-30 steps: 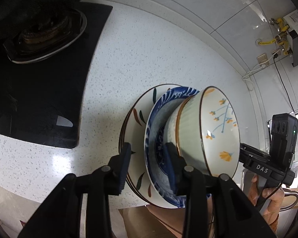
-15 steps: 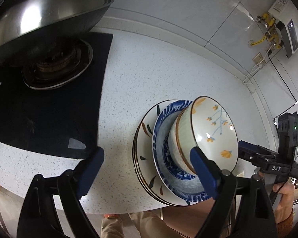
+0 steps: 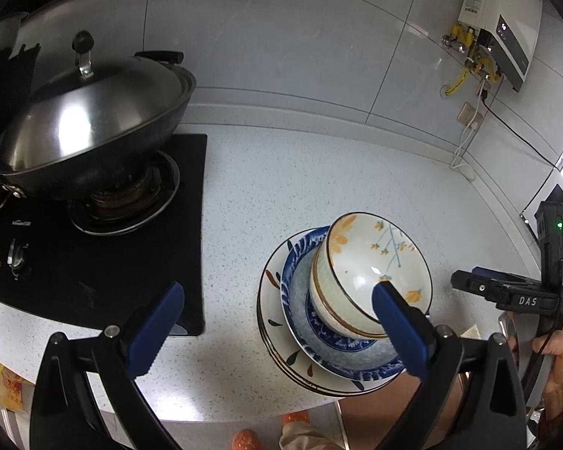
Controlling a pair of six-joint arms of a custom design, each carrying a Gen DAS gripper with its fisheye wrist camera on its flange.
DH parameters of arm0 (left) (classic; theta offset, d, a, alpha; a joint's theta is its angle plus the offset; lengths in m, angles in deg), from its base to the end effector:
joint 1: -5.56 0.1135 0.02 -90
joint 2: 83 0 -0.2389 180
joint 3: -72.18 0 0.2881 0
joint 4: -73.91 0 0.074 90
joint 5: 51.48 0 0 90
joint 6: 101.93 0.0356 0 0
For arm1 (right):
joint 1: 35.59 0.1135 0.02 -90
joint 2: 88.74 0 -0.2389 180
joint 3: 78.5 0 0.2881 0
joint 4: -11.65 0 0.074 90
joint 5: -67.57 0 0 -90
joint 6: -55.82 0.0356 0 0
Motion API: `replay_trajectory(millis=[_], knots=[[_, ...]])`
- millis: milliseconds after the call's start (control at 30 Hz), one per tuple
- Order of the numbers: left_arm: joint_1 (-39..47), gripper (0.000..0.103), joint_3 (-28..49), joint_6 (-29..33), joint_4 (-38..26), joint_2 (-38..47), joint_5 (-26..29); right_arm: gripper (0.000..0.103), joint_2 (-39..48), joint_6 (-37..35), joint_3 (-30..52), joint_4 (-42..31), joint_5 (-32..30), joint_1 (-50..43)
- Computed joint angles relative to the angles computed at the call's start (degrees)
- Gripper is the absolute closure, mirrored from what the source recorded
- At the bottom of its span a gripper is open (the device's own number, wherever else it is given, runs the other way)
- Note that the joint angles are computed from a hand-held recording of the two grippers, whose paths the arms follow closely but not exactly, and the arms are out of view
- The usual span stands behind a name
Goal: Organize plates and bowls
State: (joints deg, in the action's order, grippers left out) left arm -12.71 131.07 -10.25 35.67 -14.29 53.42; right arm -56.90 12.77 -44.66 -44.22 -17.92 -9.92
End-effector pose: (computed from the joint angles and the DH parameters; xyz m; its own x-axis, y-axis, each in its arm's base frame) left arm 0.2721 -0.0995 0.2063 -0.6924 0.2584 -0.6737 0.4867 0.8566 -0.1716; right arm 0.1540 0.0709 0.1612 -0.7820 0.4324 -0.4489 0.2657 0.8827 0.3875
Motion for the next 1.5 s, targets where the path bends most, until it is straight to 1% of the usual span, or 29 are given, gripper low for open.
replay_trajectory(millis=[100,200,300,467,667,867,1000,1133,1500], knots=[[-0.52,0.001,-2.32,0.99,0.42,-3.78,-1.48,0.001,-4.02,3.11,-0.47,-3.07,3.05,2.44],[-0.49,0.001,-3.84,2.0,-0.22,-6.95,-1.64,0.001,-7.26,7.16,-0.15,-6.57,7.58,6.69],[-0.29,0.001,-5.26,2.69,-0.77,-9.89,-1.42,0.001,-6.85,9.08,1.18,-7.55,10.62,9.51],[0.0,0.001,-6.49,3.4,-1.64,-12.72,-0.82,0.001,-5.28,15.38,4.25,-11.31,18.6,18.2],[-0.2,0.001,-8.03,3.4,-2.81,-16.4,-1.36,0.001,-3.01,21.64,6.32,-13.61,24.68,25.59],[-0.95,0.001,-9.32,2.95,-3.51,-18.95,-2.13,0.001,-0.73,27.97,7.94,-16.81,28.74,31.96],[-2.12,0.001,-10.55,2.03,-3.95,-21.19,-3.9,0.001,0.42,31.84,9.2,-19.56,31.38,35.58],[-3.7,0.001,-11.29,0.71,-4.91,-23.19,-5.91,0.001,-0.52,34.28,9.43,-21.8,32.69,37.71],[-11.66,0.001,-12.34,-6.24,-9.5,-30.06,-15.22,0.001,-6.66,36.13,9.22,-27.77,35.93,42.82]])
